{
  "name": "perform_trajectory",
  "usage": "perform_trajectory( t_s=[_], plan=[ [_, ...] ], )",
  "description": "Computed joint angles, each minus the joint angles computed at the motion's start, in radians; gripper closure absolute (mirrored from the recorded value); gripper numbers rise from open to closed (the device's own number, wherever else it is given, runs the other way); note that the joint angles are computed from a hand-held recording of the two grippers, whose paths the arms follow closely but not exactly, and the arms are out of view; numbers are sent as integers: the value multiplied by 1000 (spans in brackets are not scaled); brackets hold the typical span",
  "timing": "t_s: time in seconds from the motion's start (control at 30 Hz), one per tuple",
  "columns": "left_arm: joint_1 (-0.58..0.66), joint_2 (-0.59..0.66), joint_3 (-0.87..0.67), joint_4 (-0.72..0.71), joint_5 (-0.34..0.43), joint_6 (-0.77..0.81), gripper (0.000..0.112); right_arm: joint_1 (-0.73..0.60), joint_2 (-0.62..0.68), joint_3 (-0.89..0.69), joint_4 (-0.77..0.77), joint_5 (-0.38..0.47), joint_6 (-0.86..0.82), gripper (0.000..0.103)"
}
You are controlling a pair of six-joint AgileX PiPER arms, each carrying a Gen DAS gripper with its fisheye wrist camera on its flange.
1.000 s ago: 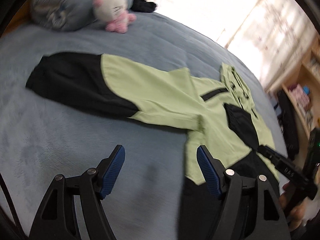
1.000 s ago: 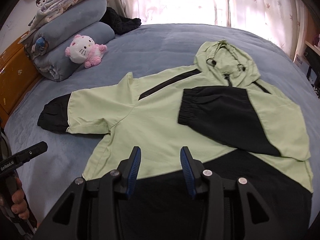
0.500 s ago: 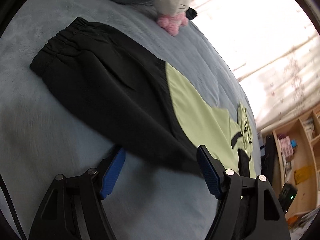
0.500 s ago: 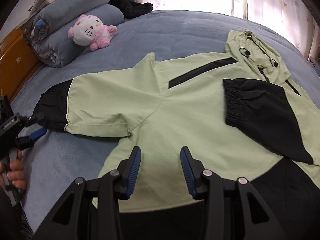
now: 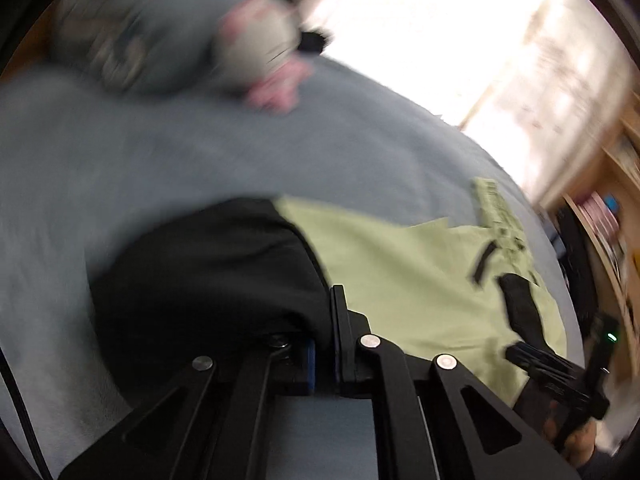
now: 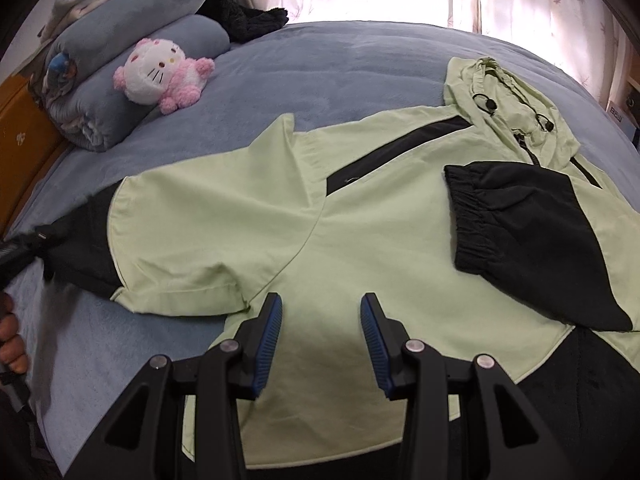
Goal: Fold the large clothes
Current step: 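Fold the held sleeve across the jacket body with the left tool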
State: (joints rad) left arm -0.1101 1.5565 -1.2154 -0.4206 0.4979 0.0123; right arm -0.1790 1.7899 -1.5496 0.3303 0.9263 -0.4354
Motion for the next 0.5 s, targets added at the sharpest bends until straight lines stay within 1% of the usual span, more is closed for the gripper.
perform_trajectory(
  t_s=[0.03, 0.1, 0.13, 0.23, 0.3, 0.33, 0.37, 0.4, 0.47, 0.5],
  plan=[
    [-28, -16, -17, 42, 7, -31, 109, -12, -3, -1, 12, 4, -6, 62],
    [-132, -34, -103, 191, 39, -144, 108, -38, -10, -1, 36, 15, -17, 62],
    [-160, -36, -142, 218, 74, -171, 108, -52, -15, 1, 47, 20, -24, 62],
    [-319, 13, -311, 408, 155, -319, 108, -116, -38, 17, 88, 37, -56, 62],
    [-411, 79, -434, 497, 217, -391, 108, -172, -52, 32, 114, 50, -85, 62],
    [-457, 111, -484, 542, 231, -425, 108, -208, -60, 43, 124, 54, -105, 62],
    [-491, 131, -509, 583, 223, -448, 108, -229, -65, 49, 127, 57, -115, 62],
    [-534, 172, -559, 611, 235, -471, 108, -261, -70, 55, 133, 62, -128, 62],
    [-592, 254, -653, 612, 266, -485, 108, -326, -72, 60, 148, 78, -155, 62],
    [-626, 320, -729, 617, 295, -499, 108, -363, -68, 58, 154, 92, -168, 62]
  ],
)
